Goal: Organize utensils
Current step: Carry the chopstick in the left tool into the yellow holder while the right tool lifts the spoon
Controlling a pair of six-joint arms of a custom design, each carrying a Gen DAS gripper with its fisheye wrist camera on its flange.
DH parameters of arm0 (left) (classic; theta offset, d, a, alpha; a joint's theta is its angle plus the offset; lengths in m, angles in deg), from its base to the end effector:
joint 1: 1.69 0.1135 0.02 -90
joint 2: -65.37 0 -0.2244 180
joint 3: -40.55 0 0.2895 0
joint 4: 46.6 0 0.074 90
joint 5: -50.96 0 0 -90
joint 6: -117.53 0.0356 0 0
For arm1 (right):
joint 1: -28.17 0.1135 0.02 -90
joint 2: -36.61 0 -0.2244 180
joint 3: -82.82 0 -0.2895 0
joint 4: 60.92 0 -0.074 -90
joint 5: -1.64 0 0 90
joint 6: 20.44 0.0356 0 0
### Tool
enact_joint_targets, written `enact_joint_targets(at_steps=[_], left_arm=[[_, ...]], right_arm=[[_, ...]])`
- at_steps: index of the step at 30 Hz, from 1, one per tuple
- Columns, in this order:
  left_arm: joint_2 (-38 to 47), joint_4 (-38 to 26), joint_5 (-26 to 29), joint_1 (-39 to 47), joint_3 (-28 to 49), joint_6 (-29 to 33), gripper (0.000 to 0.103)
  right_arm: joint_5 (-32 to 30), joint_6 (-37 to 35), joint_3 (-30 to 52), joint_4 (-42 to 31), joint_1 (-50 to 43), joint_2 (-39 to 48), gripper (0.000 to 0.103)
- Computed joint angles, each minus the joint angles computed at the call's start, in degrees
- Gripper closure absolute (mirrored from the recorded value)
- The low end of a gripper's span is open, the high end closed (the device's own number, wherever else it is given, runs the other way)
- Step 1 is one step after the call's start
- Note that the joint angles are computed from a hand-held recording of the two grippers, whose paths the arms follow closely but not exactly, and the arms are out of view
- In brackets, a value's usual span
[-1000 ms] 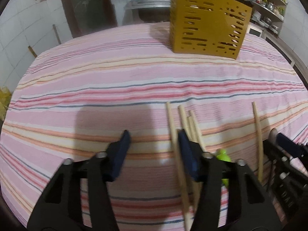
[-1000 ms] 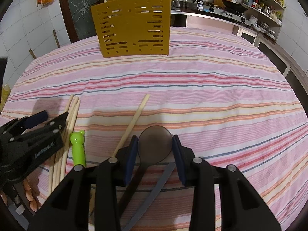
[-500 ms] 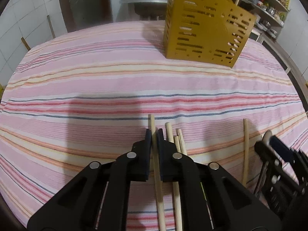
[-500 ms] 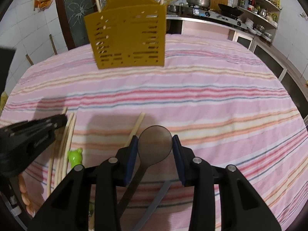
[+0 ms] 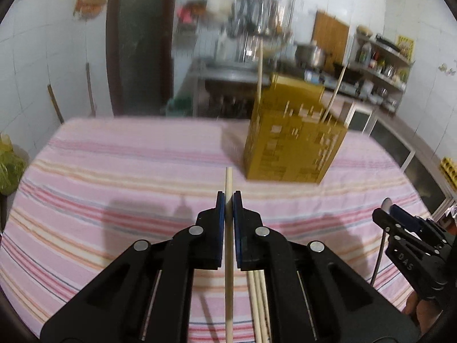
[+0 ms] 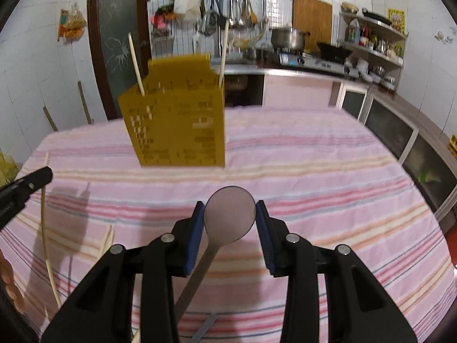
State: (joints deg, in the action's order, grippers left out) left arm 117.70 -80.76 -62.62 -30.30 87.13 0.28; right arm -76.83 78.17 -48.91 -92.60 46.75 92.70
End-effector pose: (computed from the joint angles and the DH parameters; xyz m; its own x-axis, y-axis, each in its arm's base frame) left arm 0.2287 -0.1085 0.1937 -0.5783 -0.1626 -0.7994 -0.1072 0.9866 -0.1230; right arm 0.2541 0.0779 0.1911 -0.6210 -0.0540 -0.7820 -0.0739 0.9972 -0.0102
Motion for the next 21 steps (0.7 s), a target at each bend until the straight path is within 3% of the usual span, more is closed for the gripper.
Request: enact_joint_targets(at_steps=[4, 9, 21], left_arm=[[-4.45, -1.29, -1.29, -1.2, 0.29, 0.11, 0.098], [-5.36, 0.42, -7.36, -4.51, 1.05, 2.92, 0.099], [-3.43, 6.36, -9.25, -5.5, 4.7, 7.82, 0.099]], right_arm=[[2.38, -2.78, 0.05, 2.91, 0.57, -1.6, 0.066], [4.29, -5.83, 0.37, 6.23, 0.74, -1.78, 0.066], [5.42, -13.52, 1.99, 17.66, -0.35, 1.28, 0.066]])
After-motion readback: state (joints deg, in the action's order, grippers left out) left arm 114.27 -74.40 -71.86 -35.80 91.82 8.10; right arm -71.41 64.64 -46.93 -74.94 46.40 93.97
